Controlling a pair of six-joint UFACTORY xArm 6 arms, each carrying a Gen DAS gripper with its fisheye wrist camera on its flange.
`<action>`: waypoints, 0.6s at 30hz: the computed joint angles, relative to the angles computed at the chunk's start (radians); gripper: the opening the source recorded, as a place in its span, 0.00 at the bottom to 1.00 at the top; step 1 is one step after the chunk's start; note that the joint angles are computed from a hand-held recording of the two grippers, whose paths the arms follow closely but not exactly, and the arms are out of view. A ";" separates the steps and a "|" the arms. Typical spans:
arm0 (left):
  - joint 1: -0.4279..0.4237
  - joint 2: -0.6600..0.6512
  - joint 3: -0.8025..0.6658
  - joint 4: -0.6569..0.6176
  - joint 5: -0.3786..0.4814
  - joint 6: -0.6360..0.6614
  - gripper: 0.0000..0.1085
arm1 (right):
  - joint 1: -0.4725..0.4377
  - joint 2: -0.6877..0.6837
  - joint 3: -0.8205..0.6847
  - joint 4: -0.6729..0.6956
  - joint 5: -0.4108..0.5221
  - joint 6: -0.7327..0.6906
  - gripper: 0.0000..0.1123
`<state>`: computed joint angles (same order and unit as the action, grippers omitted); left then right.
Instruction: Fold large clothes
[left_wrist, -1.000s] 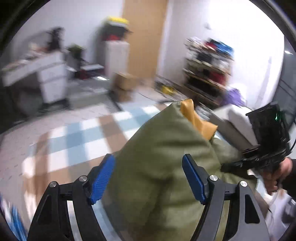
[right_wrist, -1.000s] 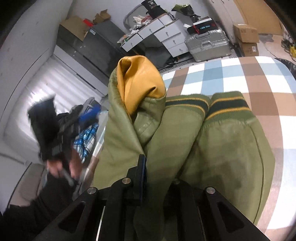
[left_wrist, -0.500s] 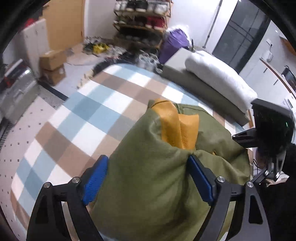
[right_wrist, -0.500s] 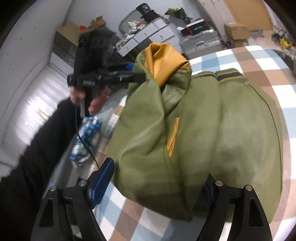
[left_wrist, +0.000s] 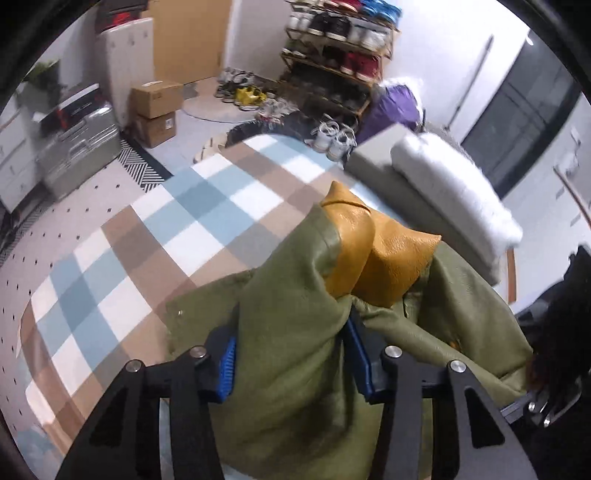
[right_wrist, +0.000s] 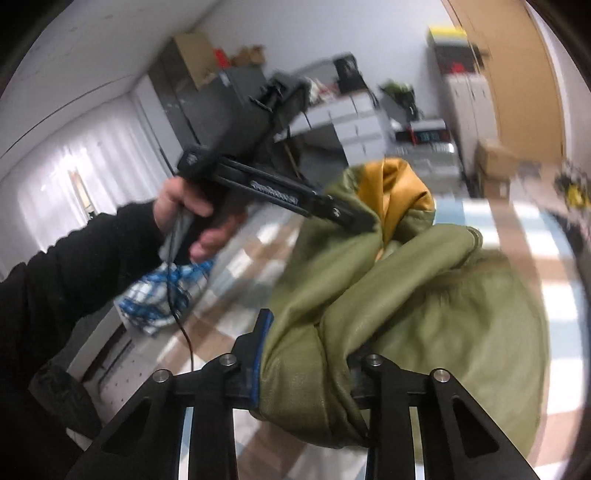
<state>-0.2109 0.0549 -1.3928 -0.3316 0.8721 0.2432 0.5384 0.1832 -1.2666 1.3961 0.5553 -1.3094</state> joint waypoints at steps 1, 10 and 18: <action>-0.012 0.014 -0.032 0.022 0.004 -0.022 0.39 | -0.010 -0.012 0.005 0.017 0.015 -0.010 0.25; -0.151 0.406 -0.566 0.233 0.187 -0.211 0.35 | -0.250 0.023 0.054 0.183 0.163 -0.006 0.24; -0.262 0.714 -0.912 0.428 0.319 -0.278 0.41 | -0.362 0.201 0.014 0.022 0.226 0.189 0.25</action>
